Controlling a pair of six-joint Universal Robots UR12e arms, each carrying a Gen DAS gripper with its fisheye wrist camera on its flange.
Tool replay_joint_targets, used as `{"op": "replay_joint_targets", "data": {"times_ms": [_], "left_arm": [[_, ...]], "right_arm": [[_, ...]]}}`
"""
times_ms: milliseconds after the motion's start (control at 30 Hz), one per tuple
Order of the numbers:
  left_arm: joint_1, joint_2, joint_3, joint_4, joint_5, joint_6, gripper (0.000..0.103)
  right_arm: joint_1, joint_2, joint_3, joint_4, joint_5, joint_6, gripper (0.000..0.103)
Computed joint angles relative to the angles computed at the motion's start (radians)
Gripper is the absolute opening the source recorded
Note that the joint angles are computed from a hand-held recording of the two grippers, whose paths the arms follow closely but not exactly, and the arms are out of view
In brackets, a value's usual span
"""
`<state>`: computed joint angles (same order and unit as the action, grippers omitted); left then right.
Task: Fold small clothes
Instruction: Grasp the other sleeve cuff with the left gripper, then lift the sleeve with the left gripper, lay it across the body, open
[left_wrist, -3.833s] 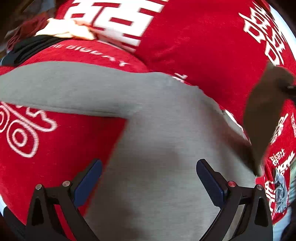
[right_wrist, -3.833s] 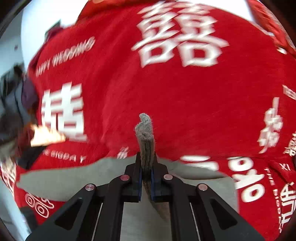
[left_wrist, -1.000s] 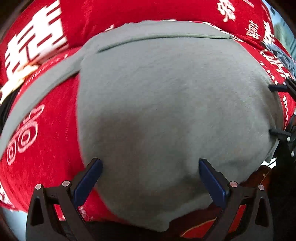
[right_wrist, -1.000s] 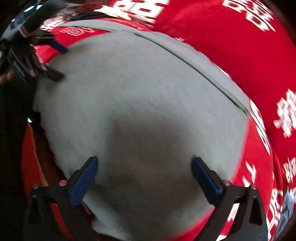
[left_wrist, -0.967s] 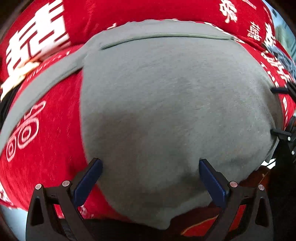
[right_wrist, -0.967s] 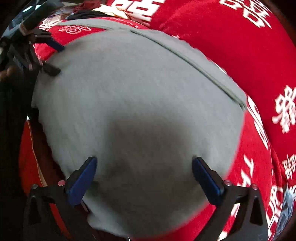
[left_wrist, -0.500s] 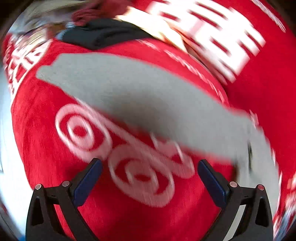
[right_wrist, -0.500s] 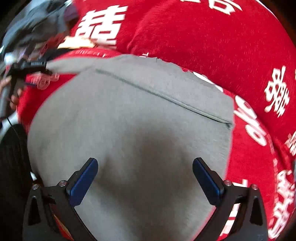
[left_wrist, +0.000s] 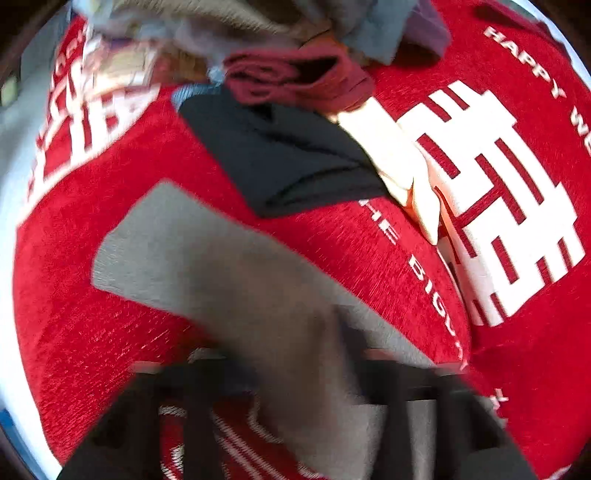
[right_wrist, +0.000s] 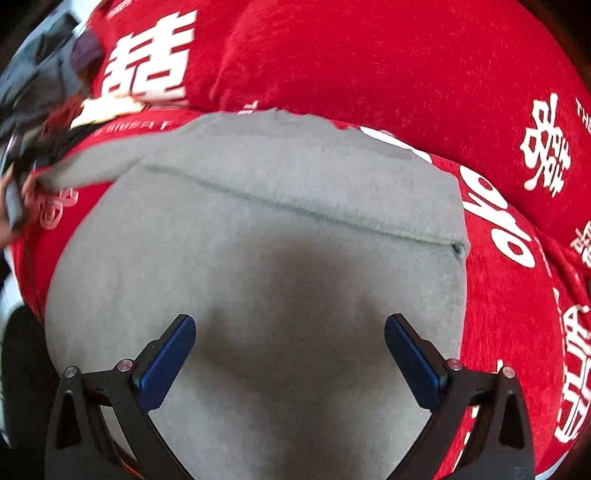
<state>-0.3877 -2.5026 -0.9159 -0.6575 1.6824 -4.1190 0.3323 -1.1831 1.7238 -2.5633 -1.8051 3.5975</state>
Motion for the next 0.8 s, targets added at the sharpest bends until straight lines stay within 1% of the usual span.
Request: {"op": "replay_joint_targets", "data": {"times_ms": [33, 100, 167, 200, 300, 333, 433, 467, 500, 533, 567, 600, 633, 667, 700, 733, 800], "left_arm": [[0.014, 0.015, -0.049, 0.070, -0.045, -0.033, 0.010], [0.028, 0.037, -0.128, 0.197, -0.131, -0.089, 0.010], [0.031, 0.040, -0.148, 0.242, -0.159, -0.111, 0.009], [0.029, 0.041, -0.149, 0.245, -0.159, -0.108, 0.009], [0.020, 0.045, -0.143, 0.237, -0.140, -0.072, 0.009], [0.015, 0.049, -0.143, 0.242, -0.127, -0.047, 0.009], [0.002, 0.054, -0.129, 0.215, -0.079, 0.032, 0.009], [-0.003, 0.053, -0.120, 0.203, -0.058, 0.061, 0.009], [-0.006, 0.053, -0.115, 0.195, -0.045, 0.078, 0.009], [-0.009, 0.051, -0.107, 0.187, -0.030, 0.096, 0.009], [-0.013, 0.048, -0.098, 0.177, -0.016, 0.111, 0.009], [-0.015, 0.046, -0.092, 0.170, -0.006, 0.119, 0.009], [-0.018, 0.043, -0.081, 0.165, 0.001, 0.130, 0.009], [-0.020, 0.041, -0.073, 0.162, 0.006, 0.137, 0.009], [-0.022, 0.038, -0.064, 0.157, 0.010, 0.144, 0.009], [-0.026, 0.034, -0.048, 0.148, 0.015, 0.160, 0.009], [-0.036, 0.025, -0.016, 0.124, 0.023, 0.190, 0.009]], "right_arm": [[-0.006, 0.012, -0.022, 0.009, 0.007, -0.001, 0.102], [-0.012, 0.052, -0.089, 0.030, 0.010, -0.021, 0.102], [-0.013, 0.116, -0.186, 0.039, 0.004, -0.053, 0.102], [-0.011, 0.145, -0.228, 0.052, -0.006, -0.059, 0.102], [-0.007, 0.265, -0.409, 0.134, -0.036, -0.077, 0.102], [-0.003, 0.318, -0.492, 0.186, -0.063, -0.070, 0.102], [0.002, 0.424, -0.658, 0.302, -0.081, -0.037, 0.102], [0.008, 0.468, -0.728, 0.359, -0.088, -0.017, 0.102], [0.011, 0.493, -0.768, 0.398, -0.081, -0.012, 0.102], [0.016, 0.527, -0.826, 0.461, -0.068, -0.020, 0.102], [0.032, 0.557, -0.866, 0.486, -0.096, -0.027, 0.102], [0.044, 0.571, -0.888, 0.468, -0.104, -0.063, 0.102], [0.053, 0.581, -0.900, 0.449, -0.071, -0.130, 0.101], [0.060, 0.586, -0.916, 0.447, 0.005, -0.195, 0.100], [0.060, 0.574, -0.898, 0.408, 0.064, -0.232, 0.097], [0.061, 0.553, -0.863, 0.347, 0.095, -0.254, 0.097], [0.059, 0.510, -0.795, 0.267, 0.097, -0.252, 0.097]]}}
